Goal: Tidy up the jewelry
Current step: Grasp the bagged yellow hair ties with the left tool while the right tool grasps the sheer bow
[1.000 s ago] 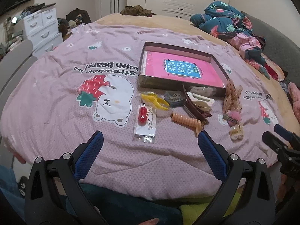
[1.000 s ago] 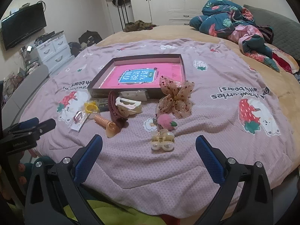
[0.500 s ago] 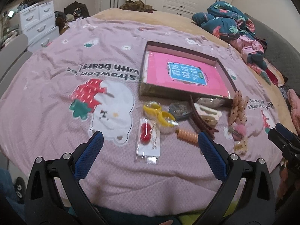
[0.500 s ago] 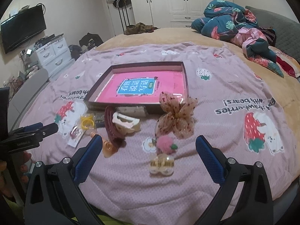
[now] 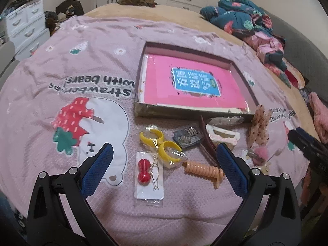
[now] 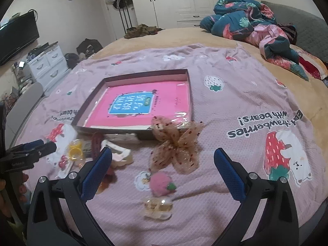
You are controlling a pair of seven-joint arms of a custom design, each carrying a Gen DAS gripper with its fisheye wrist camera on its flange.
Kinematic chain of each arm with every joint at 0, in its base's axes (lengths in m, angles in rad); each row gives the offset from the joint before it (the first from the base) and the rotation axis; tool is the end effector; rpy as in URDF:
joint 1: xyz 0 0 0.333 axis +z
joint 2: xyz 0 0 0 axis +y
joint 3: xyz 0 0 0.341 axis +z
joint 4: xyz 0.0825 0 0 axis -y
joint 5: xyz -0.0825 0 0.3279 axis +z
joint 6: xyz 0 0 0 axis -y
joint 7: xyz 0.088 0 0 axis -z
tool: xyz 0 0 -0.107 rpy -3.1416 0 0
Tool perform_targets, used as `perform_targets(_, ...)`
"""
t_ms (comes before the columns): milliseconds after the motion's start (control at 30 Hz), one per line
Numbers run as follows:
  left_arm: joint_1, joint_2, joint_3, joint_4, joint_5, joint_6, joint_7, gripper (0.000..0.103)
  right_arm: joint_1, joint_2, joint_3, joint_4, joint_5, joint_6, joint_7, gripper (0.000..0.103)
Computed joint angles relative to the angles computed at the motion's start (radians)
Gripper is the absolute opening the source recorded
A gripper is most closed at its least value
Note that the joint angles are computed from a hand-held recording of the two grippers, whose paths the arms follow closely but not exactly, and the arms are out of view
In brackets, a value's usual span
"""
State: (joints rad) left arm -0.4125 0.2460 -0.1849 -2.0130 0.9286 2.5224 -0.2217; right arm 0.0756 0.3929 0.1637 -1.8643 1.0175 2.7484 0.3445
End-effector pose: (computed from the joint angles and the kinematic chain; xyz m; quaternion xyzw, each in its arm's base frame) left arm 0.4782 -0.3261 0.4183 -0.8179 0.4828 -0.2294 0.2128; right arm 0.6209 0.1035 0.4055 -0.8124 0.4453 -0.1043 0.3617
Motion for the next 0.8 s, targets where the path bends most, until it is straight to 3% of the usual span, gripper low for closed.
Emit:
perform_targets(133, 0.026, 0.035, 0.007, -0.002, -0.040, 0.055, 0.038, 0.092, 0.012, 0.046, -0.011, 0.039, -0.051, 0.015, 0.050, 0.099)
perform_targets(467, 0.050, 0.089, 0.042, -0.022, -0.144, 0.167, 0.104, 0.066, 0.010, 0.149, -0.014, 0.127, -0.214, 0.024, 0.197, 0.099)
perform_targets(533, 0.044, 0.093, 0.058, -0.028, -0.133, 0.194, 0.089, 0.065, 0.003, 0.169, -0.008, 0.148, -0.243, 0.003, 0.218, 0.099)
perform_targets(733, 0.042, 0.100, 0.080, -0.031, -0.126, 0.243, 0.078, 0.044, 0.010, 0.238, -0.011, 0.219, -0.326, -0.019, 0.299, 0.099)
perform_targets(800, 0.040, 0.099, 0.095, -0.040, -0.104, 0.284, 0.053, 0.031, 0.014, 0.255, -0.012, 0.236, -0.348, -0.021, 0.326, 0.099)
